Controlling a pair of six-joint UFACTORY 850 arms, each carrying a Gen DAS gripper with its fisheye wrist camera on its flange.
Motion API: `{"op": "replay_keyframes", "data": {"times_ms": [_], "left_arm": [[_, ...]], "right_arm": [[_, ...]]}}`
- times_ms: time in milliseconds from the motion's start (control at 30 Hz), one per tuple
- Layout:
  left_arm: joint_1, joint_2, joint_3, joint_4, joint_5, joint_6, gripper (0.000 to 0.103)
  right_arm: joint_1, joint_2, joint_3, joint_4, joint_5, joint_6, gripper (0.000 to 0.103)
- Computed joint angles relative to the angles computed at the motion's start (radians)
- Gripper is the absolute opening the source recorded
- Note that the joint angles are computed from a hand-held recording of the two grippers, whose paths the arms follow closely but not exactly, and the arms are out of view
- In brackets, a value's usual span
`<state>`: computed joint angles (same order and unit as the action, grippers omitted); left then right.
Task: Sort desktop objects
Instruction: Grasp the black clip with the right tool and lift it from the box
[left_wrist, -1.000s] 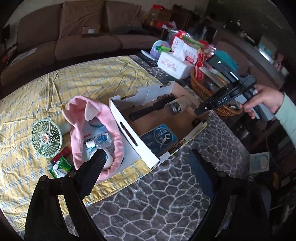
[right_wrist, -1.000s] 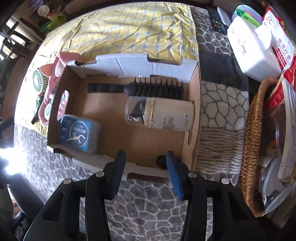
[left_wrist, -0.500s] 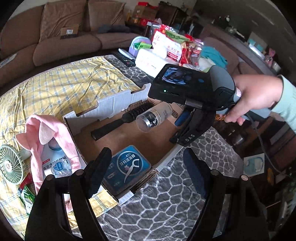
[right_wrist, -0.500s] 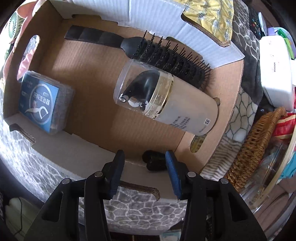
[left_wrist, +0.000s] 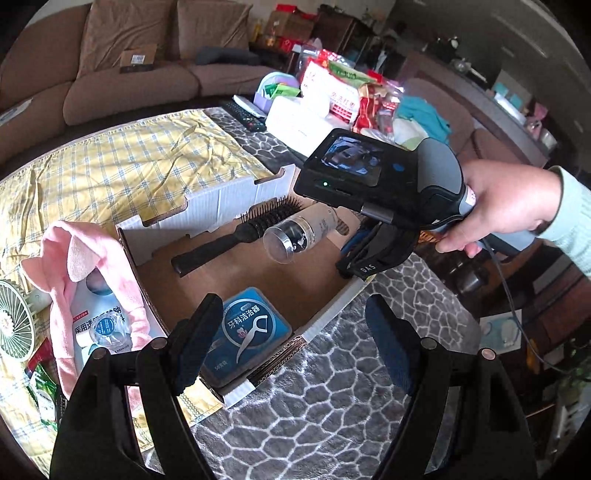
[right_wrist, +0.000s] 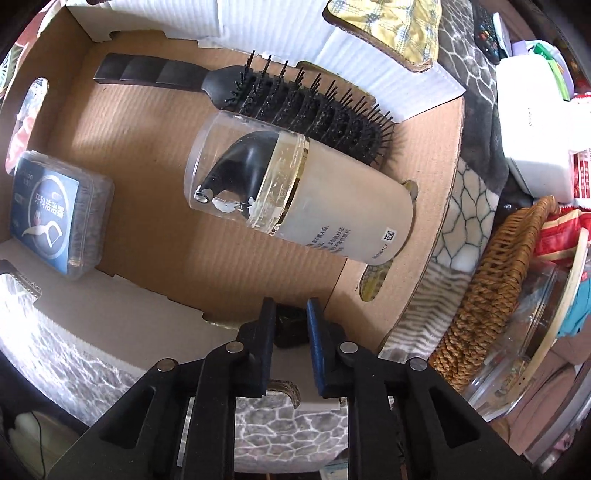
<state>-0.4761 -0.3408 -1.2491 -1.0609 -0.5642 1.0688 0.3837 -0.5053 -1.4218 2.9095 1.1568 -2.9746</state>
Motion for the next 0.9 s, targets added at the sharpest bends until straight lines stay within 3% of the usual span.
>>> {"op": "replay_keyframes", "data": {"times_ms": [300,400,533,600,667,800,900], "left_arm": [[-0.004,-0.001,-0.009,0.005,-0.009,-0.02,0.077],[-0.008,0.0,-0.013,0.018,-0.007,-0.033,0.077],[-0.006,0.012,-0.003,0.022,-0.004,-0.027,0.077],[-0.002,0.016,0.001,0.028,0.0,-0.027,0.077],[0.002,0.016,0.003,0.023,-0.003,-0.023,0.077],[0.007,0.007,-0.001,0.023,-0.006,-0.03,0.077],[0.008,0.004,0.001,0.014,-0.01,-0.023,0.077]], "right_arm": [[-0.034,0.103,0.041,0.066,-0.049,-0.031,0.007],[-0.031,0.107,0.071,0.05,-0.057,-0.015,0.012],[-0.029,0.096,0.103,-0.004,-0.05,-0.017,0.028],[-0.039,0.106,0.11,-0.014,-0.065,-0.021,0.027],[-0.051,0.117,0.114,-0.006,-0.076,-0.043,0.033],[-0.074,0.117,0.119,0.044,-0.06,-0.091,0.032],[-0.106,0.152,0.154,0.107,-0.109,-0.138,0.025]]}}
